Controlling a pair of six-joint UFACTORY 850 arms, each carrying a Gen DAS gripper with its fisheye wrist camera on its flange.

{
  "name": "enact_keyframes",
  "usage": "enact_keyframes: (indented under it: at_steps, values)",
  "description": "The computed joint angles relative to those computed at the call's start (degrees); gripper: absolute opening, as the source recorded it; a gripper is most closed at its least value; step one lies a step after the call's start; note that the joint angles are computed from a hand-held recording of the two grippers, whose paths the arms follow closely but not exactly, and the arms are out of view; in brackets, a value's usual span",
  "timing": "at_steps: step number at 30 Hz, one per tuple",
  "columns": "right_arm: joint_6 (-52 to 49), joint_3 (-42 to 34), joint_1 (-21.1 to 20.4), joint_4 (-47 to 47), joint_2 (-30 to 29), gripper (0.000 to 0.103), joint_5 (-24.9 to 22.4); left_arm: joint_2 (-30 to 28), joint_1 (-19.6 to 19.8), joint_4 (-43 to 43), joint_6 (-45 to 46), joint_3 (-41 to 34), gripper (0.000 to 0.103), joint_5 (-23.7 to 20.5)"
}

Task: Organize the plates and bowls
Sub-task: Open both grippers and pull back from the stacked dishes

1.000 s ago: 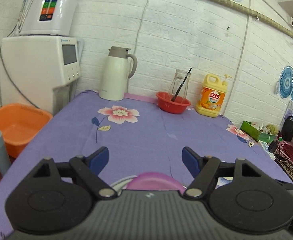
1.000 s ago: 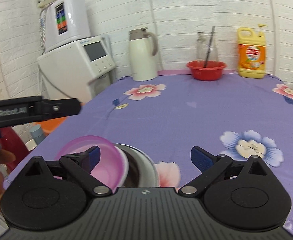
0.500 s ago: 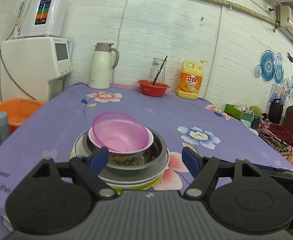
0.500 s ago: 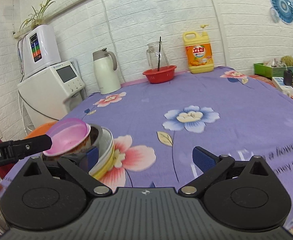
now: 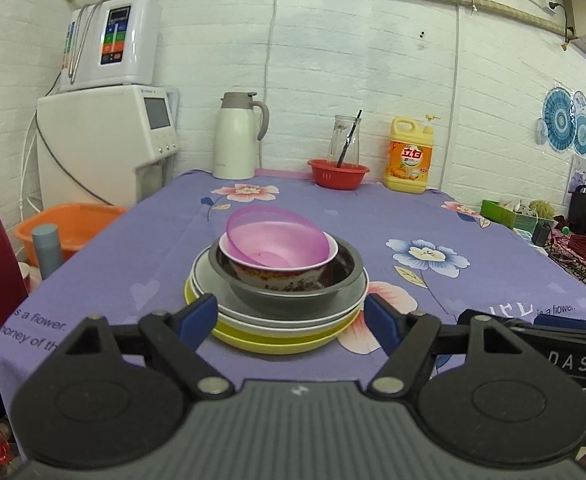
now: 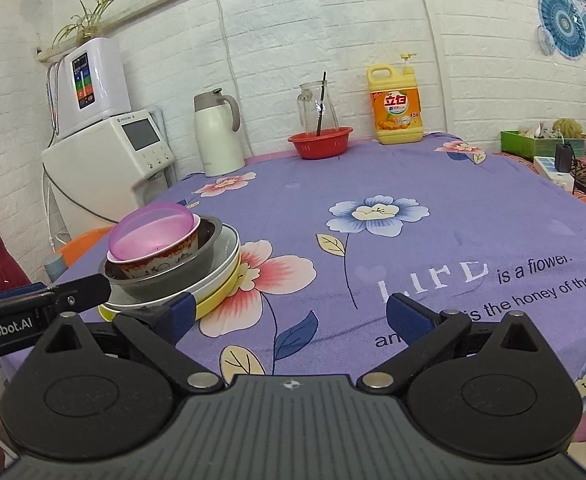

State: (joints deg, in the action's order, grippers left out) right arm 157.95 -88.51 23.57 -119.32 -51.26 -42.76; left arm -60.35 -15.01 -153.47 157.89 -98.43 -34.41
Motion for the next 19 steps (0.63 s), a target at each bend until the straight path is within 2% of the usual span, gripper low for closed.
enact_keyframes:
  at_steps: [8,19]
  values:
    - [-0.76,0.38,0.54,-0.03,0.15,0.103,-0.37,0.2,-0.12,-2.58,1.5,0.33,0.074,0.02]
    - [-1.87,-0.33,0.58,0.76,-0.28,0.103,1.33,0.3,0.08,0.53,0.06,0.96,0.072,-2.01]
